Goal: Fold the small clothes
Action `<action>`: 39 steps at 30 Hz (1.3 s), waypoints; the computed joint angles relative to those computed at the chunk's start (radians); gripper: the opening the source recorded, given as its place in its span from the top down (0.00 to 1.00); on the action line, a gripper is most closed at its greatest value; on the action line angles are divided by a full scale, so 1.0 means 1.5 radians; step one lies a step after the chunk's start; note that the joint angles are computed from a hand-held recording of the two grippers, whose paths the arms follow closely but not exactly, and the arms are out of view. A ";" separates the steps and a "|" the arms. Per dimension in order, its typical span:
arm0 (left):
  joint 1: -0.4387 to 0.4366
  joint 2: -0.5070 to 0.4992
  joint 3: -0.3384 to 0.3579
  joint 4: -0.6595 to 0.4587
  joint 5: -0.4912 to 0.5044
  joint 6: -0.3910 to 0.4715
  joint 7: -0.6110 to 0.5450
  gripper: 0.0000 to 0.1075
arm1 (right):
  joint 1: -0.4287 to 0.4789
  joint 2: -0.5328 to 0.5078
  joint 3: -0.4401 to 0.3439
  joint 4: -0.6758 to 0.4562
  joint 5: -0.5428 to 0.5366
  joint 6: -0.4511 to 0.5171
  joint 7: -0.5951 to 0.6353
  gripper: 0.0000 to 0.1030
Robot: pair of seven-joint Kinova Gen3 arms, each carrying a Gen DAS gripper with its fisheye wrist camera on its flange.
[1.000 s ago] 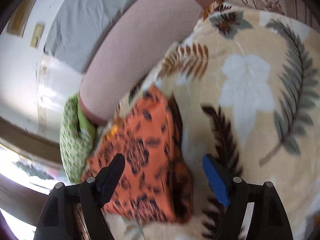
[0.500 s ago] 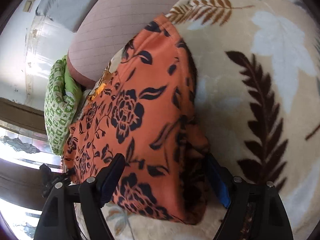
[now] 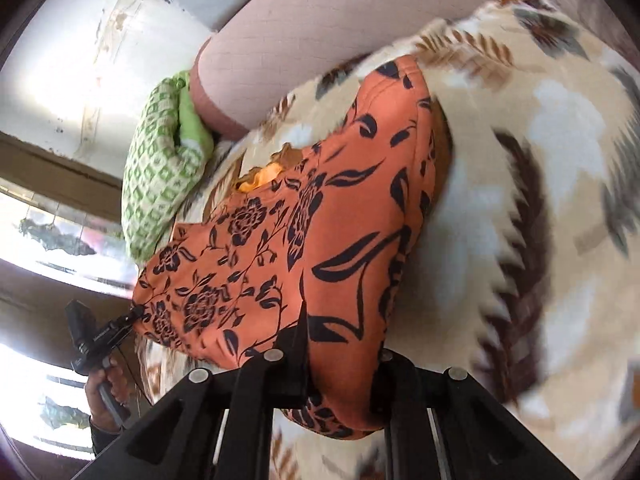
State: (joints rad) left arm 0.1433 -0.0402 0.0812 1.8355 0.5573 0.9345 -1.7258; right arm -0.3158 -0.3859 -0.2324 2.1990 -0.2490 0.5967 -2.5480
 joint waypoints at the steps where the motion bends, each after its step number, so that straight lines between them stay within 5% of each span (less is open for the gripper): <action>1: -0.003 -0.021 -0.008 0.031 0.003 0.012 -0.006 0.91 | -0.008 -0.030 -0.025 0.031 -0.022 -0.004 -0.027 0.87; 5: 0.029 -0.037 -0.064 0.150 -0.015 0.000 -0.010 0.79 | -0.044 -0.047 -0.095 0.149 -0.082 -0.069 -0.091 0.81; 7: 0.008 -0.050 -0.056 0.167 -0.017 -0.022 -0.015 0.64 | -0.010 -0.084 -0.137 0.175 -0.088 -0.082 -0.145 0.54; 9: 0.006 -0.064 -0.061 0.150 -0.005 -0.030 -0.033 0.61 | 0.052 -0.135 -0.188 0.159 -0.050 -0.053 -0.182 0.29; 14: 0.070 -0.029 -0.050 0.051 -0.014 -0.056 -0.088 0.36 | 0.108 -0.133 -0.196 0.088 0.050 0.002 -0.169 0.28; 19: 0.091 0.122 0.023 -0.080 -0.118 -0.044 -0.003 0.40 | 0.151 -0.049 -0.213 0.074 0.116 -0.038 -0.194 0.28; 23: 0.072 0.191 0.041 -0.137 -0.153 0.016 0.048 0.87 | 0.121 -0.022 -0.192 0.072 0.138 -0.047 -0.215 0.28; 25: 0.039 0.194 0.061 -0.127 -0.139 -0.002 0.046 0.94 | 0.110 -0.012 -0.184 0.071 0.154 -0.046 -0.215 0.28; 30: 0.094 0.088 -0.019 -0.038 -0.098 -0.124 -0.010 0.96 | 0.096 0.001 -0.167 0.064 0.190 -0.034 -0.227 0.30; 33: 0.077 0.117 0.010 -0.007 -0.128 -0.163 0.027 0.94 | 0.095 0.006 -0.172 0.069 0.210 -0.041 -0.238 0.30; 36: 0.011 0.153 0.056 -0.002 -0.085 -0.172 0.037 0.90 | 0.101 0.000 -0.172 0.082 0.215 -0.058 -0.267 0.30; 39: 0.015 0.153 0.049 -0.009 -0.075 -0.174 0.034 0.89 | 0.098 -0.024 -0.153 0.097 0.204 -0.073 -0.272 0.30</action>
State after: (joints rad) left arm 0.1657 0.1895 0.1541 1.8214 0.4444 0.6728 -1.6742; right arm -0.1693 -0.4216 -0.4612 2.3452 0.0569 0.4878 -2.9566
